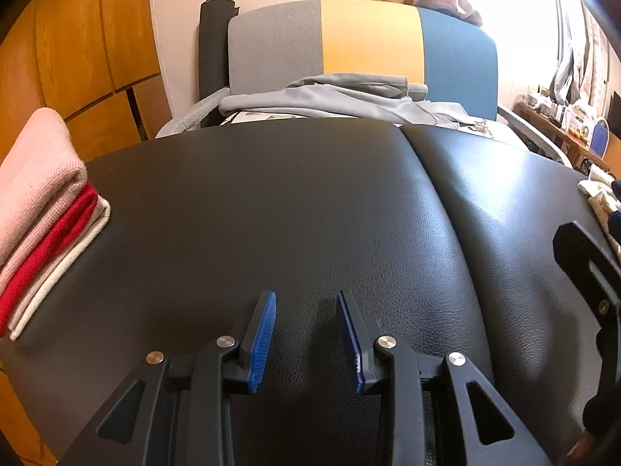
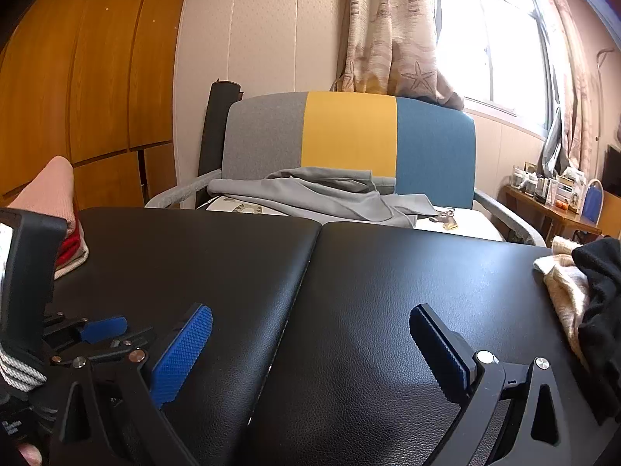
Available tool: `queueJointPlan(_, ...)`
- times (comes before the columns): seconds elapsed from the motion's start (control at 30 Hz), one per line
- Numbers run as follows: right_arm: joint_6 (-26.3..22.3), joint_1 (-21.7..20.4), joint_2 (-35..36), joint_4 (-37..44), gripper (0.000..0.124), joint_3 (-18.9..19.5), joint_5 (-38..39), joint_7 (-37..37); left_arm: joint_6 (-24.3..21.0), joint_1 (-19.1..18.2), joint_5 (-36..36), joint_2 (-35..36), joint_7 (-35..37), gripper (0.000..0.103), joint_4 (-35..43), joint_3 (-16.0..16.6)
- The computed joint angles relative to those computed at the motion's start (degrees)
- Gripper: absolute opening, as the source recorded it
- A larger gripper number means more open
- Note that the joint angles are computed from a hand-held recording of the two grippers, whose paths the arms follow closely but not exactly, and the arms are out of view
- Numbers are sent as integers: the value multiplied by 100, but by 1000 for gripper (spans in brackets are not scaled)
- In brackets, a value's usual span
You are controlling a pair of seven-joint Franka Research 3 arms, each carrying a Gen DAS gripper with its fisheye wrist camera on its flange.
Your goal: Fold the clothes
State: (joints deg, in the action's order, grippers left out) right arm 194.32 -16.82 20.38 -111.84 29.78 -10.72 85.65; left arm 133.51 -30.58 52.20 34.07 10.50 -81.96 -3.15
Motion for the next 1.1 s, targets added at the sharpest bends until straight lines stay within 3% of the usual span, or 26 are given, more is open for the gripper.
queueJointPlan(0.13, -286, -244, 76, 114, 103, 302, 78, -39, 71, 20, 53, -74, -158, 33, -109, 31)
queueJointPlan(0.2, -149, -192, 76, 68, 103, 267, 208, -181, 135, 55, 77, -154, -253, 33, -226, 36)
queueJointPlan(0.27, -124, -436, 129, 48, 103, 498, 156, -188, 214, 94, 135, -276, -367, 33, -395, 43)
queueJointPlan(0.63, -141, -408, 92, 8, 103, 504, 310, -260, 29, 20, 60, -21, -58, 33, -113, -7)
queueJointPlan(0.83, -187, -808, 199, 37, 103, 895, 198, -167, -90, -18, 31, 34, 15, 33, 7, -1)
queueJointPlan(1.0, -432, -1731, 547, 157, 103, 1881, 234, -156, 67, 28, 9, -16, -67, 33, -95, -4)
queueJointPlan(1.1, -551, -1715, 573, 226, 103, 1849, 606, -189, 102, 17, 44, -29, -130, 33, -132, 13)
